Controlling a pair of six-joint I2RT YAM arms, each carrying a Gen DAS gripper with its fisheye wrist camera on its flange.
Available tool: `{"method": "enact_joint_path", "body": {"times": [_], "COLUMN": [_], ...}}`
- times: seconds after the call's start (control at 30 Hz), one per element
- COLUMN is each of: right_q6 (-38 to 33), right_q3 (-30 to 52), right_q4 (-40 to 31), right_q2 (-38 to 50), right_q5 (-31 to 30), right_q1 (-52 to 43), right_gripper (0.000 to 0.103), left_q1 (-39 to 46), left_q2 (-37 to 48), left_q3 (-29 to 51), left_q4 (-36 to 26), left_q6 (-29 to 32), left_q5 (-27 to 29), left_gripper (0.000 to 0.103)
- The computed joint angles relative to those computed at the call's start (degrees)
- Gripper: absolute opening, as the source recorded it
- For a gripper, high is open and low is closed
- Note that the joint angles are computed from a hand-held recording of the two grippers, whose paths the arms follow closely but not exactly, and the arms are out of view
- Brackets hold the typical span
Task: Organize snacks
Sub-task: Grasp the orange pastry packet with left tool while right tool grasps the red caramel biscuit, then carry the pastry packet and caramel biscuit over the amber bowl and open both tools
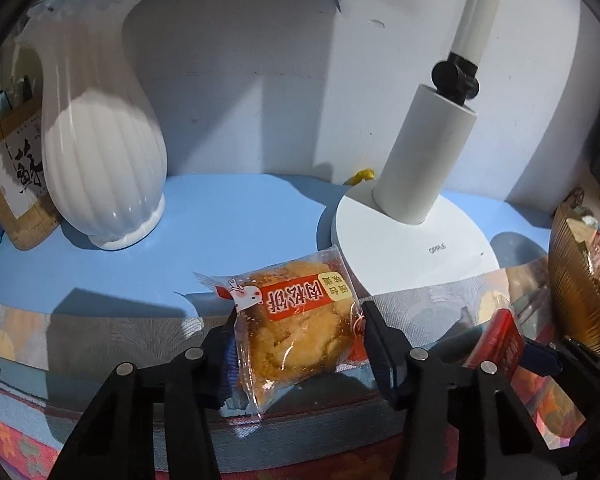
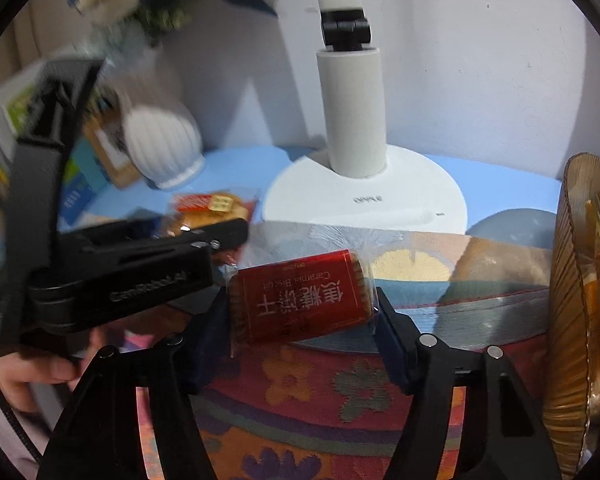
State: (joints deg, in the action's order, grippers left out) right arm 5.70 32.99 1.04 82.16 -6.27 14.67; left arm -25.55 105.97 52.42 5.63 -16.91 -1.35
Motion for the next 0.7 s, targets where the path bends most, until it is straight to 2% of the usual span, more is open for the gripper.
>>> {"method": "enact_joint_path", "body": {"times": [0.27, 0.43, 0.7], "right_q6": [-0.78, -0.65, -1.25], "right_q3": [-1.51, -2.23, -7.08], "right_q4": [2.46, 3.99, 8.81], "right_q2": [-2.03, -2.78, -9.36], "right_q5": [-2.12, -1.46, 2.36], "right_q1": [-0.09, 0.12, 2.04], "right_gripper": [0.065, 0.065, 0.065], "left_q1": [1.87, 2.48, 2.50], "left_q2": [-1.14, -2.19, -3.63], "left_q3": [-2.13, -3.96, -5.94], "left_q4": [2.60, 5.33, 7.78], "left_q6": [-1.86, -2.05, -3.15], "left_q5": [1.67, 2.79, 1.14], "left_gripper": [0.048, 0.047, 0.046]}}
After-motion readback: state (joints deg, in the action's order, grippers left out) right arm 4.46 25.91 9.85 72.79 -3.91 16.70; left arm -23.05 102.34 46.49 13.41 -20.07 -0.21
